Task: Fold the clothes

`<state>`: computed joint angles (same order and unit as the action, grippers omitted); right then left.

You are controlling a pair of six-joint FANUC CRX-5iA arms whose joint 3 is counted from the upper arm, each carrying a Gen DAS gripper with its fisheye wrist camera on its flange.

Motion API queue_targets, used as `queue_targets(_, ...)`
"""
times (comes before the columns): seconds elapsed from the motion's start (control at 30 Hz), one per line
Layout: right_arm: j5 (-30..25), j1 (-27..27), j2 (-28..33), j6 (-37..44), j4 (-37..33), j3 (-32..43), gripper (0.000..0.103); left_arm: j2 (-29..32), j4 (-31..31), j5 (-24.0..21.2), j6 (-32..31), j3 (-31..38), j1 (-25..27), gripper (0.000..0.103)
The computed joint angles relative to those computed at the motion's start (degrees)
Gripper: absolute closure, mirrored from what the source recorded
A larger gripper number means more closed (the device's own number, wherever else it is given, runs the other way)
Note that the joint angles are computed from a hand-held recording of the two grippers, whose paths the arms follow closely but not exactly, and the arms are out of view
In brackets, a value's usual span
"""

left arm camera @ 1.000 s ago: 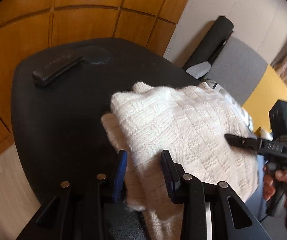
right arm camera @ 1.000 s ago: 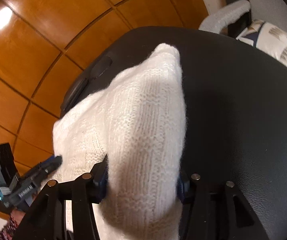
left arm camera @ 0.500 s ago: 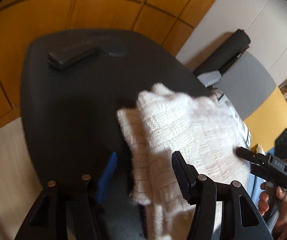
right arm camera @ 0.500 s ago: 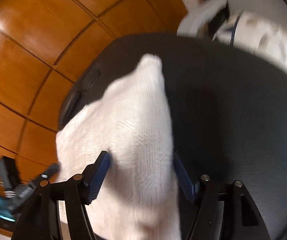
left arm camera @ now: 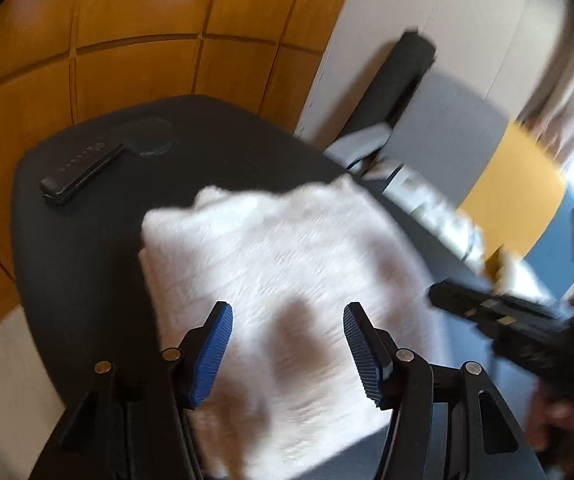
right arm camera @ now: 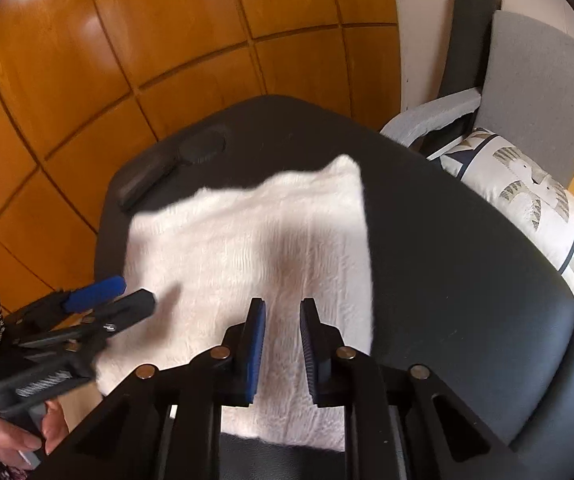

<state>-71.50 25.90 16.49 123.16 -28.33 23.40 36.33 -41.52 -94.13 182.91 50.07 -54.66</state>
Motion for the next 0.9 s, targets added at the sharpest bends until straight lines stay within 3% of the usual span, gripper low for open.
queue_targets(0.1,2.1,1.4,-0.9,0.4,2.5,-3.2,0.086,1.1,2.2,-3.1,-1.7,-0.4,0.6,0.044)
queue_targets(0.17,4.9,2.2,-1.6,0.5,4.7,-6.0,0.089,-0.8,3.4,-0.8,1.4,-5.1,0.9,0.042)
queue_targets(0.3,6.7,2.6,-0.8,-0.9,7.0,-8.5,0.089,-6.5,5.3,7.4,11.9,-17.3,1.3,0.013)
queue_targets(0.37,8.2,2.0,-1.2,0.0,5.5,-10.0,0.089,-8.6,4.3,11.0,15.9,-21.4,0.9,0.010)
queue_targets(0.67,5.7,-4.3,-5.4,3.0,-6.0,-10.2,0.086,-3.3,-1.2,-1.6,12.1,-9.4,-4.2,0.011)
queue_targets(0.73,5.9,-3.9,-6.3,3.7,-5.3,-11.4,0.086,-0.8,-2.9,-5.5,9.7,-4.8,-5.7,0.011)
queue_targets(0.9,8.8,-0.5,-8.3,1.5,0.6,-15.8,0.086,3.7,-0.1,-9.8,6.0,1.0,-4.9,0.011)
